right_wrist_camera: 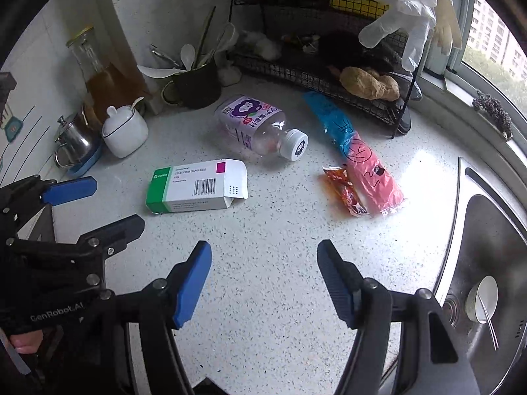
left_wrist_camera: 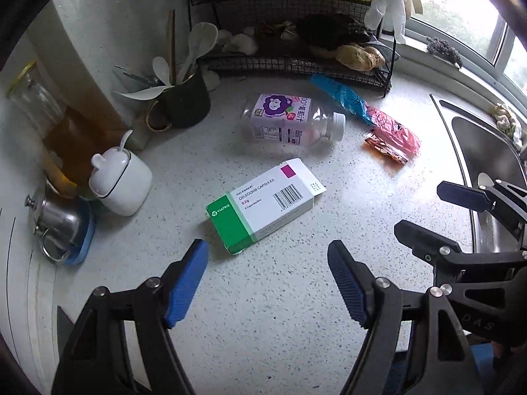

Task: Collect trash
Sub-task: 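Grasp the Celecoxib capsule box with the left tool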

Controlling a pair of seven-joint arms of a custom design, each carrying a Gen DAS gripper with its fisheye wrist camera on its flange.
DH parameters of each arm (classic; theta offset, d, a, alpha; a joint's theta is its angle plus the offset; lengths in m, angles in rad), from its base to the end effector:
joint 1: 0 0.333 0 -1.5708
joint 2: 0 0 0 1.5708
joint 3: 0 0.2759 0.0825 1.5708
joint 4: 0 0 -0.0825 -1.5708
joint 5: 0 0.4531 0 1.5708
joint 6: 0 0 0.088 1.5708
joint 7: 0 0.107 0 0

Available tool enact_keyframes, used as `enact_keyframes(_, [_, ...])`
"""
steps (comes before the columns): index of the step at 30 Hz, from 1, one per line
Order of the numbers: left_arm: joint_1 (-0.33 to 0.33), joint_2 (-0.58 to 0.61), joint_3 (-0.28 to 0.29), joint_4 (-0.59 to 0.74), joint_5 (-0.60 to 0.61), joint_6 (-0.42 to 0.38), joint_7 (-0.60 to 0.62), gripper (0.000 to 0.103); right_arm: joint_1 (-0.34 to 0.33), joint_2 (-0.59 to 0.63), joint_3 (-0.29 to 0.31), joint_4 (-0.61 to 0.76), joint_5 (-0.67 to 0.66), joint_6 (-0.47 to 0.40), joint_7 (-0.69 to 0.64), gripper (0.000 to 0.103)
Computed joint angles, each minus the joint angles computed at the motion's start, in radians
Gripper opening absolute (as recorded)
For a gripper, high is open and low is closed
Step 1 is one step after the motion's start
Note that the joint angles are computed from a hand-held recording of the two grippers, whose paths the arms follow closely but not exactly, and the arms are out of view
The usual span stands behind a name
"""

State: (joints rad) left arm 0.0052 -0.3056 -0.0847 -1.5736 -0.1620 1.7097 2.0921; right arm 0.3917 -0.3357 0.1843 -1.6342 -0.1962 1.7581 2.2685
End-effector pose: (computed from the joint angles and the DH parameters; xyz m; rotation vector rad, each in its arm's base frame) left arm 0.5254 -0.0663 0.7758 -1.2867 2.4876 -0.5001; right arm 0.4422 0.2912 0.7642 -1.7840 2.0239 -0.4465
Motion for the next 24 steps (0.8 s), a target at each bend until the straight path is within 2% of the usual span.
enact_keyframes(7, [-0.004,0.181,0.006,0.137,-0.017,-0.076,0.201,0.076,-0.001,0.127,0.008,0.096,-0.008,-0.097,0.128,0.065])
enact_keyframes(13, [0.003,0.278,-0.002,0.196,-0.047,-0.114,0.341,0.076,0.013,0.182,-0.006,0.118,-0.002,-0.130,0.187,0.065])
enact_keyframes(16, [0.006,0.302,-0.008,0.207,-0.056,-0.098,0.420,0.080,0.015,0.201,-0.016,0.124,0.009,-0.133,0.197,0.065])
enact_keyframes(19, [0.005,0.364,-0.017,0.281,-0.049,-0.152,0.472,0.081,0.018,0.216,-0.021,0.134,0.013,-0.136,0.191,0.065])
enact_keyframes(24, [0.006,0.401,-0.026,0.313,-0.044,-0.183,0.531,0.081,0.015,0.226,-0.030,0.144,0.012,-0.150,0.172,0.065])
